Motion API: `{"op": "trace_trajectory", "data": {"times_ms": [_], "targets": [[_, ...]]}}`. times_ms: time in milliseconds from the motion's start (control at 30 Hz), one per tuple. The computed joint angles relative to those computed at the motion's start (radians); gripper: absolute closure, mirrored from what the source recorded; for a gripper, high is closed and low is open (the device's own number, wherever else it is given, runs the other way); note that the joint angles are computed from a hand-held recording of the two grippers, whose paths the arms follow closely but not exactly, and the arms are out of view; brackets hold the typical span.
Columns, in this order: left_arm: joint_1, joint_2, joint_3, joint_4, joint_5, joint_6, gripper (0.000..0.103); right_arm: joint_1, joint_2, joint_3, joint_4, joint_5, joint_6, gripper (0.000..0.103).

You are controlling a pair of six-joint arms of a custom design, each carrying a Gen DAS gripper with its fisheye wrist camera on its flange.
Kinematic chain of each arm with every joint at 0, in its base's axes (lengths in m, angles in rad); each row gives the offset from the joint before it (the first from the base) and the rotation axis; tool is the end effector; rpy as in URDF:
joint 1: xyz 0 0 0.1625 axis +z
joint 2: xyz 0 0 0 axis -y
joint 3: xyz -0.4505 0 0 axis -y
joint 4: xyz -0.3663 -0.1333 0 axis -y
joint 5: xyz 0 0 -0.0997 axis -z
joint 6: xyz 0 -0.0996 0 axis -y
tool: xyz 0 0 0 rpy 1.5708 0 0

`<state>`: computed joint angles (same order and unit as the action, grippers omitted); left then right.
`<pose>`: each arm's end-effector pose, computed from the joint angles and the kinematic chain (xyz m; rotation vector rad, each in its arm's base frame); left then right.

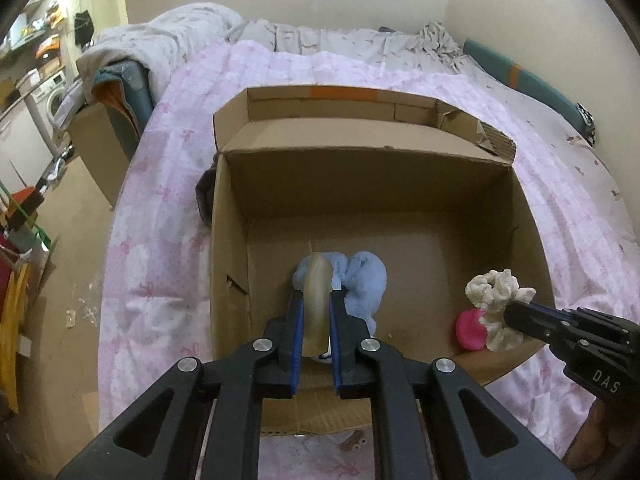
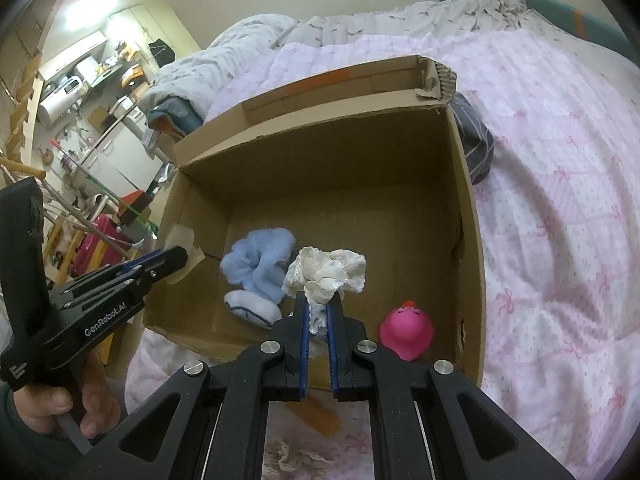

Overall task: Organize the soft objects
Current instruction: 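Carry the cream scrunchie with the right tool over the box, then open the right tool to drop the scrunchie beside the pink duck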

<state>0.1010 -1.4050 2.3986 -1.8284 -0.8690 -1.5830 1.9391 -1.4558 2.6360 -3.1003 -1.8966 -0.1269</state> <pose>-0.2756 -0.2265 0.1766 0.1913 2.2822 -0.7905 0.2088 -0.2593 0.2168 0.6098 -2.7451 0.5480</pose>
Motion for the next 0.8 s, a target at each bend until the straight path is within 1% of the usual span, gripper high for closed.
{"op": "trace_trajectory", "data": {"times_ms": [67, 233, 333, 367, 400, 433, 467, 500, 700, 800], "targets": [[0.005, 0.003, 0.000, -0.005, -0.009, 0.002, 0.089, -0.001, 0.001, -0.001, 0.002, -0.006, 0.003, 0.093], [0.003, 0.002, 0.007, -0.026, -0.011, 0.023, 0.088, 0.001, 0.004, -0.005, 0.007, -0.014, 0.016, 0.093], [0.005, 0.002, 0.005, -0.028, -0.012, 0.024, 0.083, 0.002, 0.004, -0.004, 0.004, -0.015, 0.013, 0.093], [0.005, 0.002, 0.006, -0.029, -0.010, 0.024, 0.076, 0.002, 0.005, -0.005, 0.003, -0.014, 0.011, 0.093], [0.002, 0.000, 0.008, -0.030, -0.005, 0.023, 0.064, 0.001, 0.004, -0.004, 0.004, -0.011, 0.009, 0.093], [-0.002, 0.001, 0.006, -0.021, 0.001, 0.014, 0.055, 0.002, 0.005, -0.004, 0.003, -0.014, 0.008, 0.093], [-0.007, 0.002, 0.002, -0.003, 0.006, 0.000, 0.041, 0.002, 0.007, -0.004, 0.001, -0.016, 0.007, 0.093], [-0.015, 0.005, -0.002, 0.022, 0.016, -0.019, 0.037, 0.003, 0.008, -0.004, 0.003, -0.015, 0.007, 0.093], [-0.018, 0.016, -0.012, 0.053, 0.016, -0.023, 0.037, 0.009, 0.013, -0.003, -0.008, -0.019, 0.001, 0.093], [-0.018, 0.012, -0.013, 0.058, 0.016, -0.026, 0.037, 0.017, 0.023, -0.001, -0.022, -0.034, 0.003, 0.093]]}}
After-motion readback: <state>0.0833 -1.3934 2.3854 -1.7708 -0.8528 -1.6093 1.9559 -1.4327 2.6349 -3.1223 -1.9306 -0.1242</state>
